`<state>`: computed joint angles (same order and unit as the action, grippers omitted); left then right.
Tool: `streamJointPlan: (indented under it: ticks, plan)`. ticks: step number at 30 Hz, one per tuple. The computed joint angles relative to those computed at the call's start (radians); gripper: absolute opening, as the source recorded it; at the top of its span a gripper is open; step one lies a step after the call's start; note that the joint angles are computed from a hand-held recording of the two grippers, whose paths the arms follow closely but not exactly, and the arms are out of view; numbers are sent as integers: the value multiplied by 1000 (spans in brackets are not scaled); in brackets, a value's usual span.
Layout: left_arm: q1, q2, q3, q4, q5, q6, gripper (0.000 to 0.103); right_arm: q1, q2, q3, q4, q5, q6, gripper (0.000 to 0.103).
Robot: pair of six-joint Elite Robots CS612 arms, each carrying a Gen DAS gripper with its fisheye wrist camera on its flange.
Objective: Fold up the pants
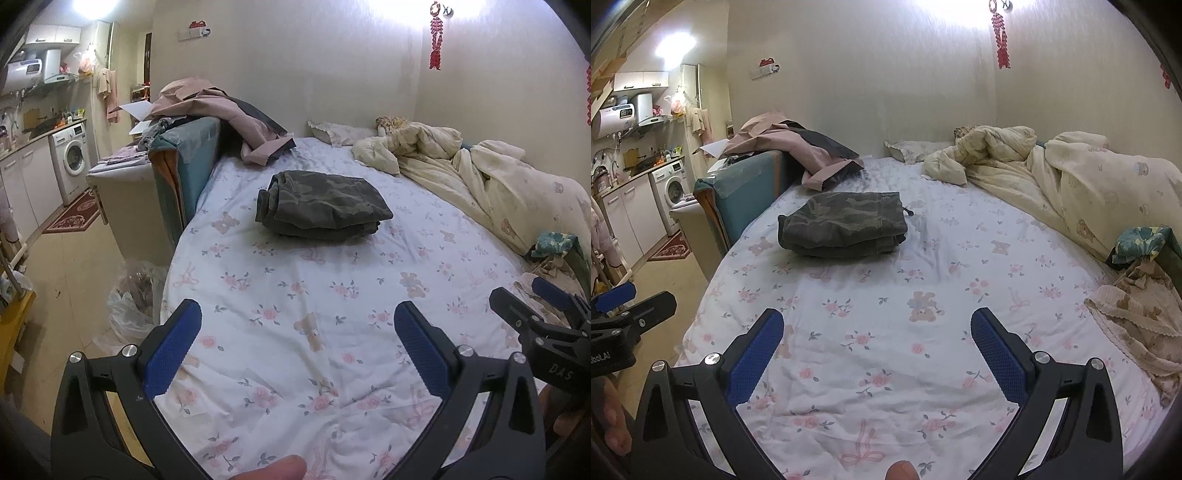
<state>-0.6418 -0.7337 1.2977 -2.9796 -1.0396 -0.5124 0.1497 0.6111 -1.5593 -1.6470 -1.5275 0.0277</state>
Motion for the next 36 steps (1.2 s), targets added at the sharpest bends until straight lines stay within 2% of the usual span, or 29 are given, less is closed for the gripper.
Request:
streamJointPlan:
  ticks: [36]
  plan:
    - [-2, -5, 13, -16, 8, 18, 103, 0, 0, -2, 7, 10, -19, 103]
